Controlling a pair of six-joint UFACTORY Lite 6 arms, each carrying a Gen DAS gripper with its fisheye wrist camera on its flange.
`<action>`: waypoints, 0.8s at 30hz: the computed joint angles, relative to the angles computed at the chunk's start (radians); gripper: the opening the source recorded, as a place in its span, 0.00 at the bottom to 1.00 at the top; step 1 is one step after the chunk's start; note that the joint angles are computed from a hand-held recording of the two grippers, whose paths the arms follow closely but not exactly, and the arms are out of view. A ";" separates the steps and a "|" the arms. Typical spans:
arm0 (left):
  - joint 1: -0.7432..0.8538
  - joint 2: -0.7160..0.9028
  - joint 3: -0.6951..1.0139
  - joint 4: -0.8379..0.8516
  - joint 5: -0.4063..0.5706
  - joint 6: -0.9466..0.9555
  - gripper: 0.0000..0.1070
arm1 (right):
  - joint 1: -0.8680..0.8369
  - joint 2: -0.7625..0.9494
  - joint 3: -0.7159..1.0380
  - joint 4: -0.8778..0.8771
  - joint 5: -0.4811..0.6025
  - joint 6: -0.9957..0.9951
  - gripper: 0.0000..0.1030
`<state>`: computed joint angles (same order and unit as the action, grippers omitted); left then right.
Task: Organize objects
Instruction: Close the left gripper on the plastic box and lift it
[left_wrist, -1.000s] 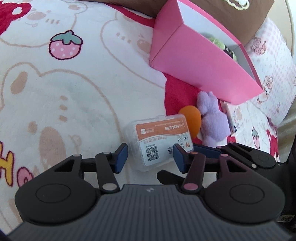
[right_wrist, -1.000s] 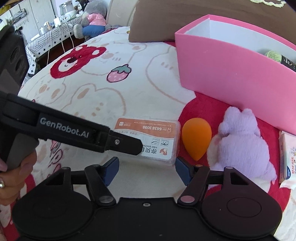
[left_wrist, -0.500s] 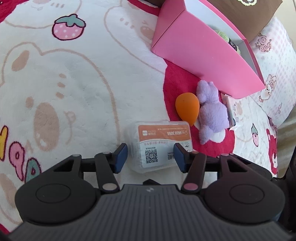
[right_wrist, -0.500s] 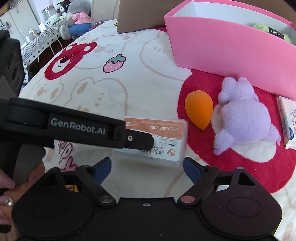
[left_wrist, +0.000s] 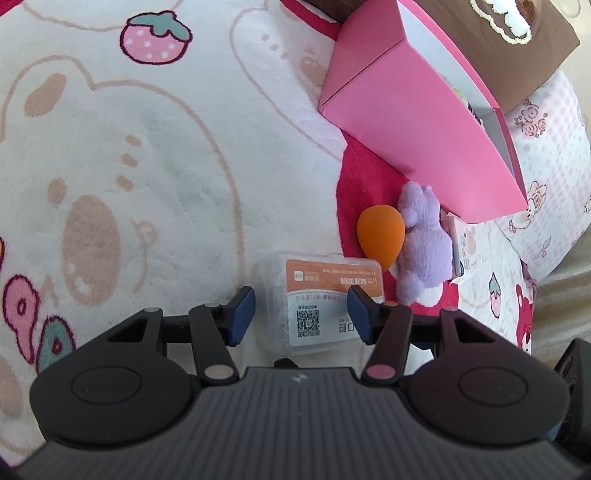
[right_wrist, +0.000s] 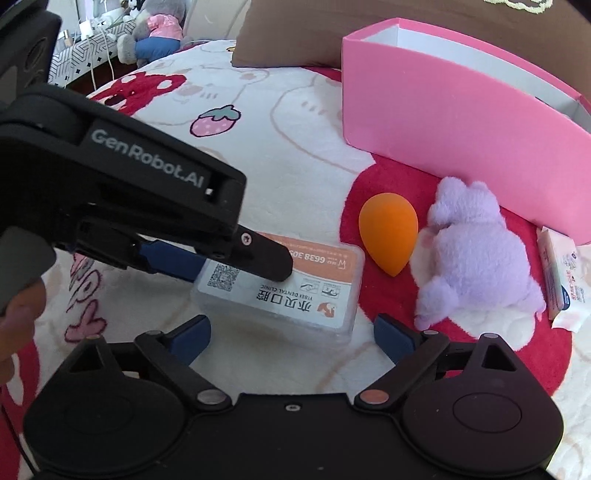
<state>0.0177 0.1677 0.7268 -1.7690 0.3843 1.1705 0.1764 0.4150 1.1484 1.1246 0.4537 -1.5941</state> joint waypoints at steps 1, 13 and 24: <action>-0.002 0.000 0.001 0.003 -0.003 0.005 0.51 | -0.009 0.001 0.005 0.012 0.021 -0.014 0.92; -0.055 -0.020 -0.008 -0.069 -0.065 0.072 0.53 | -0.016 0.069 0.074 -0.009 0.087 0.055 0.92; -0.151 -0.087 0.011 0.309 -0.196 -0.279 0.55 | -0.048 0.029 0.030 0.015 0.128 -0.030 0.86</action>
